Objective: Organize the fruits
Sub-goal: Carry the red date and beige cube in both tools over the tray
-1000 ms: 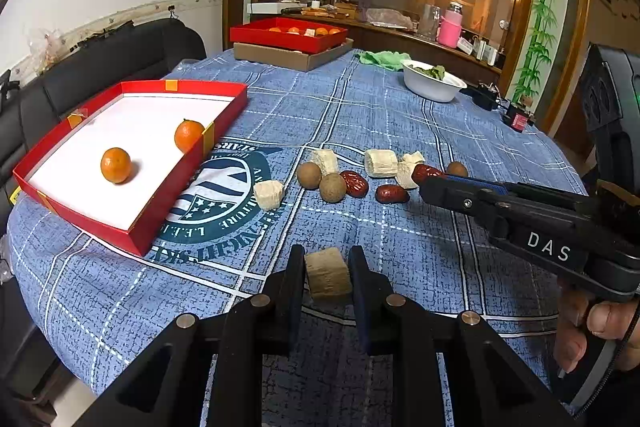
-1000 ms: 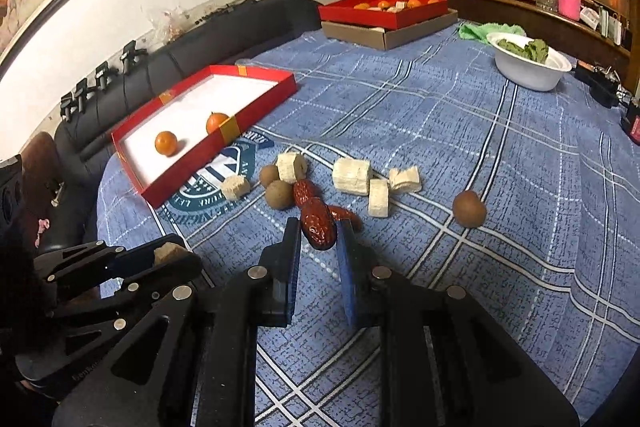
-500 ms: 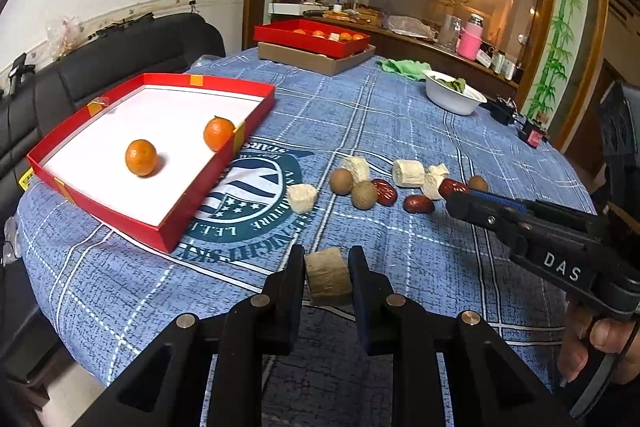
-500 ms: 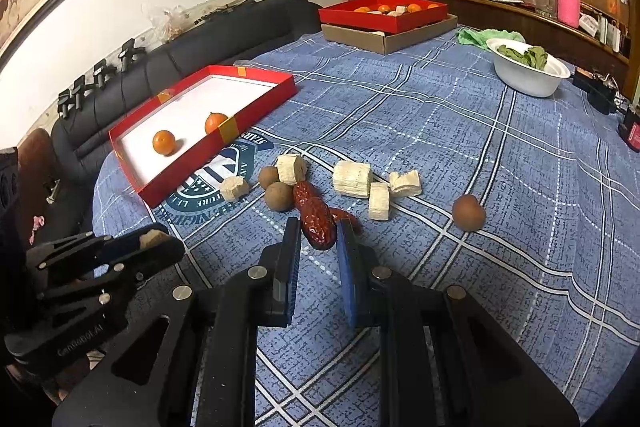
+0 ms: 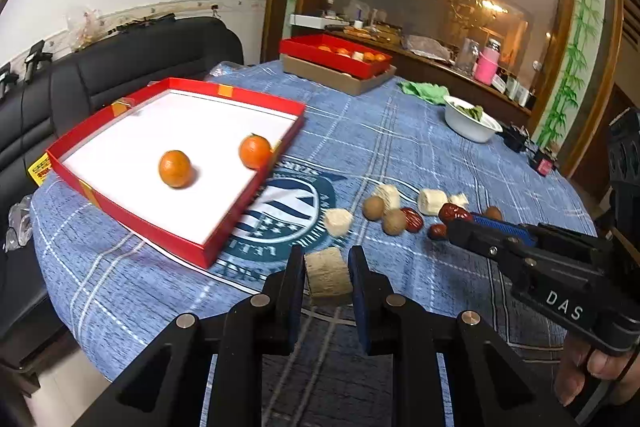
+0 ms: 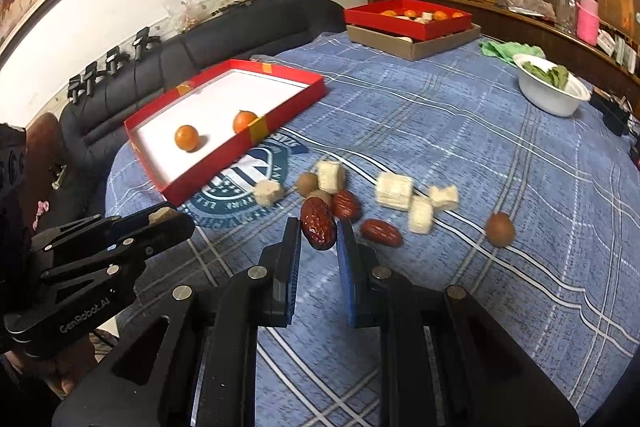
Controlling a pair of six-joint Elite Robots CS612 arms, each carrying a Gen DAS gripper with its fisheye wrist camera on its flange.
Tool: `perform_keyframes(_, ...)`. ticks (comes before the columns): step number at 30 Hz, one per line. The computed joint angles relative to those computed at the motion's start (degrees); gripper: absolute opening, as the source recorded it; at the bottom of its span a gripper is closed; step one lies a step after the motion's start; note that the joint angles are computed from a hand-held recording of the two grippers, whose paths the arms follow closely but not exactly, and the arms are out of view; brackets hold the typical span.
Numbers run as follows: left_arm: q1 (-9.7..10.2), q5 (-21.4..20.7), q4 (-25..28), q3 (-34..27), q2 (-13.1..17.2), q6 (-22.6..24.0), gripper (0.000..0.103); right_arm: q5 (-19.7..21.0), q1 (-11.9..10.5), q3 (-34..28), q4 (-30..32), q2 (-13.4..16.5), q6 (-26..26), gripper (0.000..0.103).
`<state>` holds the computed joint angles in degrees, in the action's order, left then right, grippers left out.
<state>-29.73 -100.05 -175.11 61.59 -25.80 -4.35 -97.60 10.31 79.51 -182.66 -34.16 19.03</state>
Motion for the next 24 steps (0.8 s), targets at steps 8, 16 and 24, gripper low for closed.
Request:
perform_keyframes(8, 0.78, 1.45, 0.29, -1.37, 0.58, -2.22, 0.021, 0.17, 0.63, -3.20, 2.52, 1.00, -1.41, 0.017)
perform_keyframes(16, 1.18, 1.66, 0.28, -1.53, 0.70, -3.32, 0.021, -0.27, 1.09, -5.03, 4.40, 1.59, -1.93, 0.017)
perform_keyframes(24, 1.38, 2.63, 1.36, -2.25, 0.88, -3.80, 0.021, -0.45, 1.23, -5.90, 5.16, 1.79, -2.22, 0.017)
